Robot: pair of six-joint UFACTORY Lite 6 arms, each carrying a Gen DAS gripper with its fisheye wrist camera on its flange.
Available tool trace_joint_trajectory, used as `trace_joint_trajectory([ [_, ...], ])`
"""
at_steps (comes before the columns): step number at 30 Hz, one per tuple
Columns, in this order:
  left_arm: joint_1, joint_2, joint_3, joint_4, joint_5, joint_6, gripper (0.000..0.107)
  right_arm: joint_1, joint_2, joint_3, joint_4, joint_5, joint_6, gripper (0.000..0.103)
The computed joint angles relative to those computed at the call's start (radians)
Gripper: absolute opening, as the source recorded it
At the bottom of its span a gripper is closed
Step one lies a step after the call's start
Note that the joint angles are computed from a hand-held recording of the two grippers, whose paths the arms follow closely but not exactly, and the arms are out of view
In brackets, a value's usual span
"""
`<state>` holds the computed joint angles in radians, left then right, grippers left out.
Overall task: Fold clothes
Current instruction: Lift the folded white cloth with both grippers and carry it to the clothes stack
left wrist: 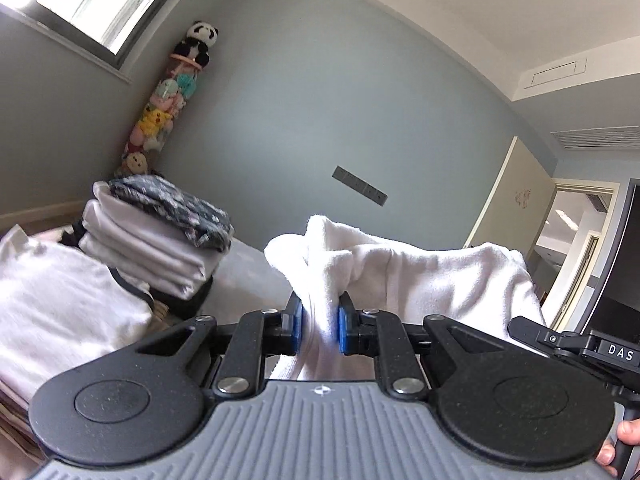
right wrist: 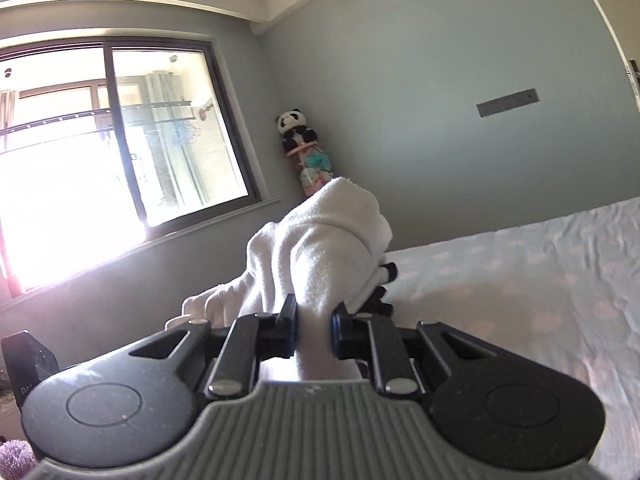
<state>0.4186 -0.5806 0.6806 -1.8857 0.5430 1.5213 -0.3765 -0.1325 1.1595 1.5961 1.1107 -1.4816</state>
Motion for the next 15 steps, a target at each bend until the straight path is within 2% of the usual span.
trace_joint_trajectory([
  [3,0.253,0.027,0.127,0.213,0.153,-0.146,0.019,0.150,-0.010,0.047,0.022,-0.074,0.043,0.018],
  [6,0.466,0.091,0.254,0.317,0.282,-0.181,0.019,0.329,0.021,0.104,0.056,-0.173,0.074,0.018],
  [8,0.572,0.143,0.330,0.355,0.332,-0.178,0.019,0.455,0.057,0.144,0.087,-0.248,0.078,0.018],
  [10,0.634,0.197,0.392,0.381,0.342,-0.160,0.019,0.579,0.108,0.193,0.124,-0.325,0.069,0.018],
  [15,0.664,0.366,0.522,0.417,0.286,-0.109,0.019,0.784,0.255,0.291,0.188,-0.450,0.054,0.018],
])
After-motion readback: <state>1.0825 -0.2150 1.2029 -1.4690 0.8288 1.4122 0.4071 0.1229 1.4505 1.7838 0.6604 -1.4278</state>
